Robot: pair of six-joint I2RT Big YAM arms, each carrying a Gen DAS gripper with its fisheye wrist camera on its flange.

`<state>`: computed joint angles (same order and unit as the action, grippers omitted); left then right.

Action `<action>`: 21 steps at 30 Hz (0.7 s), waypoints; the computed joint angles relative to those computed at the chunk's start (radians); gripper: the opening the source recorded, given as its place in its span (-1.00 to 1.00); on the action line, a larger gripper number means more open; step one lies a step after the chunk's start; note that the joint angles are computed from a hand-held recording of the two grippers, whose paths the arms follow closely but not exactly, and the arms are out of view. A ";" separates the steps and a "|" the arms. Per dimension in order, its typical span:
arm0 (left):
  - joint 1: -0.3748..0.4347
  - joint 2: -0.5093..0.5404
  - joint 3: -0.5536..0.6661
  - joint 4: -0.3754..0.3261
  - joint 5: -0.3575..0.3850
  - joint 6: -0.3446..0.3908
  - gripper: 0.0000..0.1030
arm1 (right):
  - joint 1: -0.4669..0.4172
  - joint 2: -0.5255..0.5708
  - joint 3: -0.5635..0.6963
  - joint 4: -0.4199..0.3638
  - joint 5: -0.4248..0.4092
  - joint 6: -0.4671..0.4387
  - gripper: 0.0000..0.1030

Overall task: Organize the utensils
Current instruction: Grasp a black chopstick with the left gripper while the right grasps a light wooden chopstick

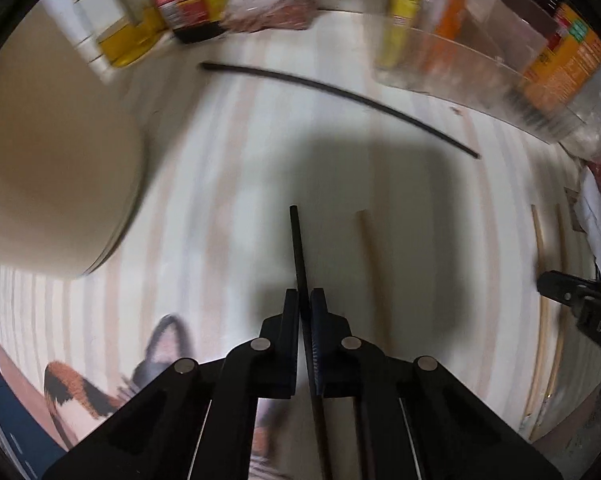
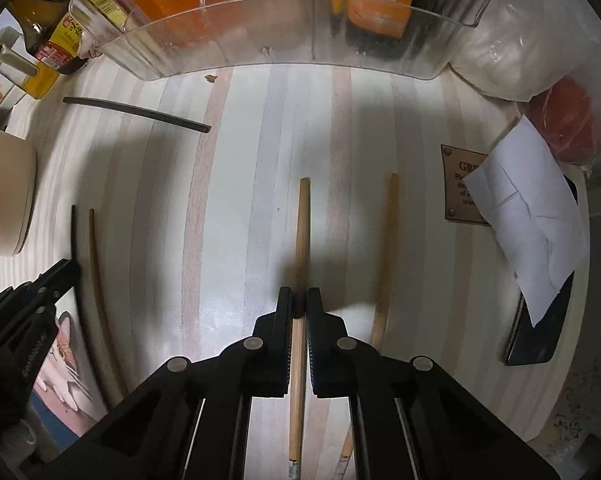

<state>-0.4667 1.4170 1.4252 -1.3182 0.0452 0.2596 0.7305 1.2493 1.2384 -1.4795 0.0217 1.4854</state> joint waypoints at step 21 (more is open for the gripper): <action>0.212 -0.068 -0.068 -0.066 0.017 -0.013 -0.91 | -0.015 0.244 0.226 -0.033 -0.188 -0.260 -0.86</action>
<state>-0.2550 1.3492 1.3576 -1.3839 0.0626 0.2466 0.7155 1.4930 1.4642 -1.5128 -0.1667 1.2252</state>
